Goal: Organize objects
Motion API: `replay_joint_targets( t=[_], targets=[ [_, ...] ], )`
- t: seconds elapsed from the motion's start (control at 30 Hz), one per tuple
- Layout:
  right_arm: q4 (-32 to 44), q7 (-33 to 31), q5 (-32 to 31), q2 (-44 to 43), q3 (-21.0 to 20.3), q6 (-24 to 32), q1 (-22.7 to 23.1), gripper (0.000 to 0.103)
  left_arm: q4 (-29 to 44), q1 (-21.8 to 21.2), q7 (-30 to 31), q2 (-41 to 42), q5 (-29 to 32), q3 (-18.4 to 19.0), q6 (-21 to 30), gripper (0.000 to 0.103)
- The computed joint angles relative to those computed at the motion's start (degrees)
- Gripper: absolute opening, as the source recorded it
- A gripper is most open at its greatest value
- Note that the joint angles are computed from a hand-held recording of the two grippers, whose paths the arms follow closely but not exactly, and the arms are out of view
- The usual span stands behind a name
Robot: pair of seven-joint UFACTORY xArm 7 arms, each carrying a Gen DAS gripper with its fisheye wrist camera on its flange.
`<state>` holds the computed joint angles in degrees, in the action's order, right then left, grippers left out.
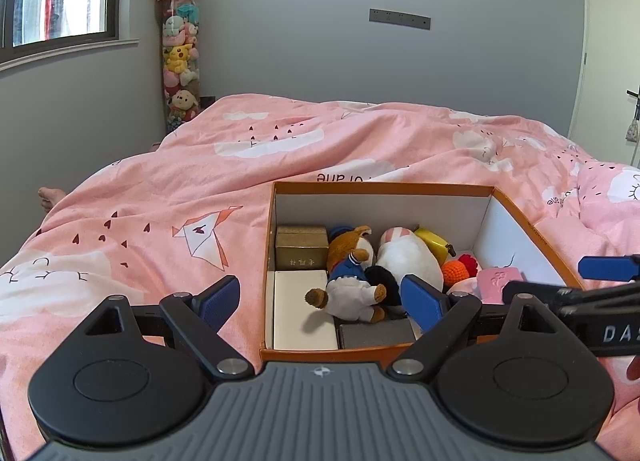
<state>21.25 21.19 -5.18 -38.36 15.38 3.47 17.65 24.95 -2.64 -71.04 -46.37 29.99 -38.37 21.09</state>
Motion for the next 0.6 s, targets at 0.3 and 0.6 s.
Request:
replay_joint_targets(
  t=[0.3,0.6],
  targets=[
    [-0.25,-0.58,-0.01,0.11,-0.32,-0.16,0.97,0.102,0.13,-0.55,0.30,0.54,-0.20,0.58,0.02,0.103],
    [-0.10,-0.59,0.36,0.23,-0.58,0.27,1.31,0.102,0.00,-1.63,0.65,1.77,-1.32,1.82,-0.28,0.103]
  ],
)
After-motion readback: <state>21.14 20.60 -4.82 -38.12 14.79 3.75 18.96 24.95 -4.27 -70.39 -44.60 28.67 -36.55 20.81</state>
